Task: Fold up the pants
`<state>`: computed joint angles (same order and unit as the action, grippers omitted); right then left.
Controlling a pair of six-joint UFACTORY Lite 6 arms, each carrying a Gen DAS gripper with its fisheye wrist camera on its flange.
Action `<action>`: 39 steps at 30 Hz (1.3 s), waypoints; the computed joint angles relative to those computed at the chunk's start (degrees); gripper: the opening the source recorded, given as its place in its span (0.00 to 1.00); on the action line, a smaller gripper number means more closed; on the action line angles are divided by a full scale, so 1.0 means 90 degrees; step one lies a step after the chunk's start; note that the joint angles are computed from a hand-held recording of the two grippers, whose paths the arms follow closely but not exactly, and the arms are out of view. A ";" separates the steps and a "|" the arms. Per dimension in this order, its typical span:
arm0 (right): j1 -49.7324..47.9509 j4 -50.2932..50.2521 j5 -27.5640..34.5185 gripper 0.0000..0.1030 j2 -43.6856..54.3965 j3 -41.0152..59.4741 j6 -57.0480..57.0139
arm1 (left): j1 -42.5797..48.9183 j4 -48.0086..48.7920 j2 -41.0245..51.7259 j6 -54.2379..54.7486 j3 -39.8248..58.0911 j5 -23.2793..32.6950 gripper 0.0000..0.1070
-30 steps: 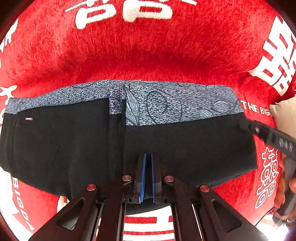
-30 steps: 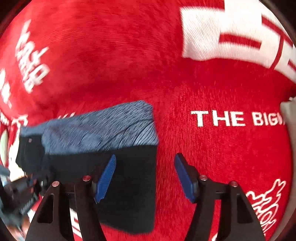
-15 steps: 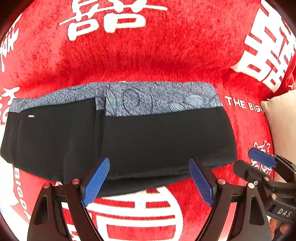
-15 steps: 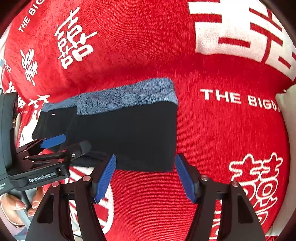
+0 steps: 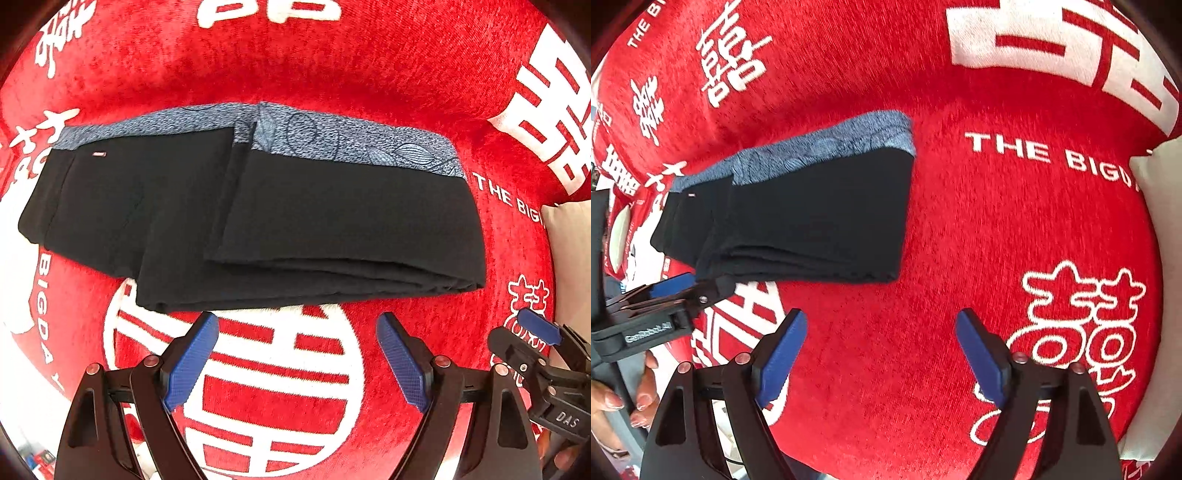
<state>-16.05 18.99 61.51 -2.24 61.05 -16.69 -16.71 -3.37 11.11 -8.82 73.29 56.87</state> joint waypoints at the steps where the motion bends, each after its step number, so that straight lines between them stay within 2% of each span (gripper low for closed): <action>1: 0.0048 -0.0050 -0.0001 0.83 -0.0026 -0.0034 0.0076 | 0.0048 0.0007 -0.0070 0.0041 -0.0098 -0.0019 0.82; 7: 0.0791 -0.0306 -0.0327 0.83 -0.0264 -0.0217 0.1058 | 0.0743 -0.0242 -0.0270 0.0993 -0.0559 -0.0136 0.82; 13: 0.2602 -0.0908 -0.0692 0.83 -0.0196 -0.0075 0.3383 | 0.2244 -0.0544 -0.0284 0.2865 -0.0576 0.0033 0.82; 18: 0.4436 -0.1568 -0.0704 0.83 0.0777 0.1056 0.5195 | 0.3712 -0.0626 0.0077 0.4443 -0.0006 0.0217 0.82; 22: 0.5314 -0.1901 -0.0490 0.83 0.1787 0.2177 0.5979 | 0.4641 -0.0665 0.0803 0.5260 0.0787 0.0352 0.82; 29: 0.5958 -0.2102 0.0279 0.83 0.3108 0.3907 0.6329 | 0.5433 -0.0931 0.1856 0.5461 0.1934 0.0663 0.82; 39: 0.6157 -0.2279 0.0996 0.83 0.4529 0.5831 0.5798 | 0.5816 -0.1301 0.3133 0.4864 0.3380 0.0986 0.82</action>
<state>39.36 -1.53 70.47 38.52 113.53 35.50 35.63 -15.08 39.30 34.96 103.72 65.74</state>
